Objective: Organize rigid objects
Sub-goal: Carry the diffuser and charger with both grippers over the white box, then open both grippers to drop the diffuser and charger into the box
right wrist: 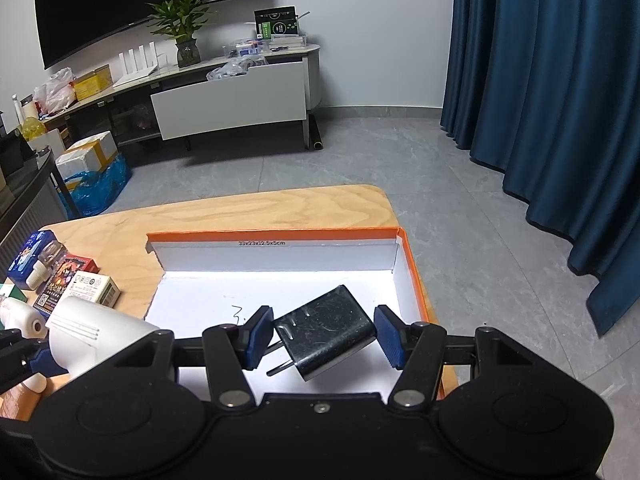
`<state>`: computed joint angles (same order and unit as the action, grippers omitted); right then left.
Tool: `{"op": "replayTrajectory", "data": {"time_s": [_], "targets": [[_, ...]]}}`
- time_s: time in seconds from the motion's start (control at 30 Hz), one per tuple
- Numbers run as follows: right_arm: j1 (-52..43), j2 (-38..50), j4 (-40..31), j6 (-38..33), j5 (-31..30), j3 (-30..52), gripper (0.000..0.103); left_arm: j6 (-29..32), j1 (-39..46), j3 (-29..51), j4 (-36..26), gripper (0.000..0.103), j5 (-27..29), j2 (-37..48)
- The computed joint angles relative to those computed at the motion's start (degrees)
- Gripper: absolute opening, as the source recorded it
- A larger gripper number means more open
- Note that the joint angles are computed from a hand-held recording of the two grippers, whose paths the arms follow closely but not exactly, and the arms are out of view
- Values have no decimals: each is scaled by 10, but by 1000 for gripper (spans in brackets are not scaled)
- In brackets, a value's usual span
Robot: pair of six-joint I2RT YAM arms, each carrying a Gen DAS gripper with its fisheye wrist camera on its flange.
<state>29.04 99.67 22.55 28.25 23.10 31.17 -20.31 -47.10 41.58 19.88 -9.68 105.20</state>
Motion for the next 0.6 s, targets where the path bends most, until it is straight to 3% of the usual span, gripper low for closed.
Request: {"op": "replayTrajectory", "data": {"time_s": [0.53, 0.57, 0.6], "targets": [[-46, 41, -5, -32, -31, 46, 69, 3, 13, 63, -13, 66, 4, 53], [-48, 43, -1, -33, -30, 48, 69, 3, 15, 70, -14, 66, 5, 59], [-51, 41, 6, -36, -28, 45, 77, 3, 16, 76, -16, 66, 5, 65]]}}
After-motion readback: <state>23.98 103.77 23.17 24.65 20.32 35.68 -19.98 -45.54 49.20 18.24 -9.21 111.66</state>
